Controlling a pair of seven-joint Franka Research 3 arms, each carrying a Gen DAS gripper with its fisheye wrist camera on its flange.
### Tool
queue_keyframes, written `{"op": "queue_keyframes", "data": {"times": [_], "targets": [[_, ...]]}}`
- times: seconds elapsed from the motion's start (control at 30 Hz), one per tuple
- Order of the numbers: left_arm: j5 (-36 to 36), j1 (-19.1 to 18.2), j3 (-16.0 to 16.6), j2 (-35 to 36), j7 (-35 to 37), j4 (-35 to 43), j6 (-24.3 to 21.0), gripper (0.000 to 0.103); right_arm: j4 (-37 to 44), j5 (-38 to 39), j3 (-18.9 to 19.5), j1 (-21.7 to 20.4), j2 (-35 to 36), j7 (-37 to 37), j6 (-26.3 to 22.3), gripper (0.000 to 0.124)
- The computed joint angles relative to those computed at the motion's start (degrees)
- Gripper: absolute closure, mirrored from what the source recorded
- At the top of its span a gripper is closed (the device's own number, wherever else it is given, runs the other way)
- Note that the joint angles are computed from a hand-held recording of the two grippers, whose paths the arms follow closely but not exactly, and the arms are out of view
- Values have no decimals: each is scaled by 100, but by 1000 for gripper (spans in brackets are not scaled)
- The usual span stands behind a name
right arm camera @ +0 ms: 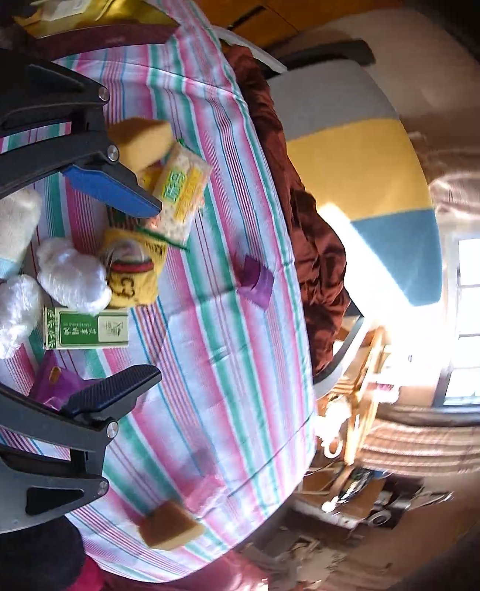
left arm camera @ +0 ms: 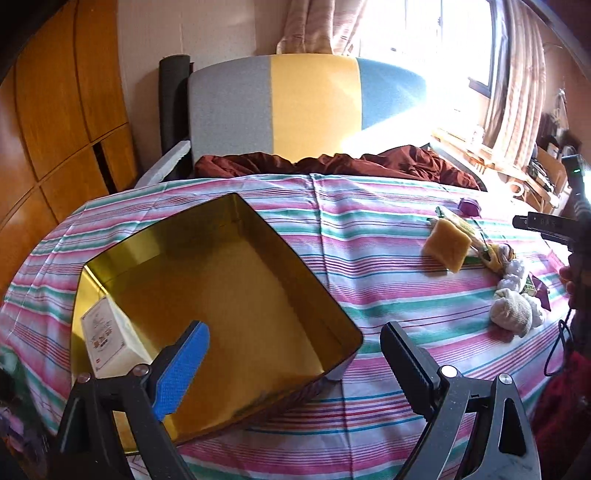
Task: Organize objects
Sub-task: 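Grasp a second yellow sponge with the left tool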
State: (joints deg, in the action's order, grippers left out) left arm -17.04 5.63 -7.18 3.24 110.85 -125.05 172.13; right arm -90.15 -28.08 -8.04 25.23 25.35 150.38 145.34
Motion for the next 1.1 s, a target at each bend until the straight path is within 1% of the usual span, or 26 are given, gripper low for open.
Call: {"op": "queue_keyframes", "data": {"times": [0.03,0.07,0.1,0.17,0.2,0.23,0.3,0.37,0.43,0.53,0.63,0.67,0.7,0.73,0.8,0.87,0.9,1.0,1.1], "targets": [[20,-30,-30,38,16,37,-11,9,-99,339,86,-150,-42,61,82,41],[-68,-41,-94,79,136,97,-71,9,-290,502,92,-228,-133,192,344,41],[-167,-51,-158,126,253,167,-144,9,-430,533,55,-225,-216,305,484,40],[-357,-69,-274,234,460,308,-258,9,-520,597,42,-242,-276,331,495,40],[-238,-121,-272,312,359,400,-348,9,-499,706,87,-283,-254,285,503,40],[-126,-164,-279,408,246,532,-492,9,-536,794,115,-319,-268,242,569,40],[-310,-133,-428,608,327,828,-799,9,-532,794,75,-283,-259,253,597,40],[-376,-152,-512,798,234,1098,-1025,9,-585,790,52,-265,-295,265,664,40],[-524,-125,-627,1069,195,1512,-1394,9,-592,830,60,-282,-280,220,742,40],[-701,-114,-761,1525,-51,2176,-1878,9,-590,881,62,-285,-271,135,824,40],[-719,-176,-836,2014,-446,2833,-2148,9,-549,984,76,-306,-230,8,859,40],[-867,-112,-948,2193,-482,3064,-2260,9,-553,1021,76,-313,-226,-25,887,40],[-910,-110,-990,2367,-603,3297,-2363,9,-565,1045,64,-310,-228,-35,922,40],[-827,-185,-953,2535,-842,3523,-2436,9,-578,1059,43,-301,-231,-27,951,40],[-808,-207,-1017,2864,-1111,3939,-2577,8,-605,1159,55,-326,-233,-63,996,40],[-695,-278,-1011,3158,-1453,4325,-2687,8,-629,1283,76,-358,-233,-117,1044,40],[-678,-274,-1055,3290,-1529,4483,-2716,8,-625,1323,77,-361,-226,-145,1048,40],[-404,-388,-1002,3624,-1911,4931,-2854,7,-589,1461,106,-384,-192,-270,1037,40],[-234,-426,-1042,3915,-2151,5306,-3021,9,-558,1463,47,-337,-166,-290,1028,40]]}}
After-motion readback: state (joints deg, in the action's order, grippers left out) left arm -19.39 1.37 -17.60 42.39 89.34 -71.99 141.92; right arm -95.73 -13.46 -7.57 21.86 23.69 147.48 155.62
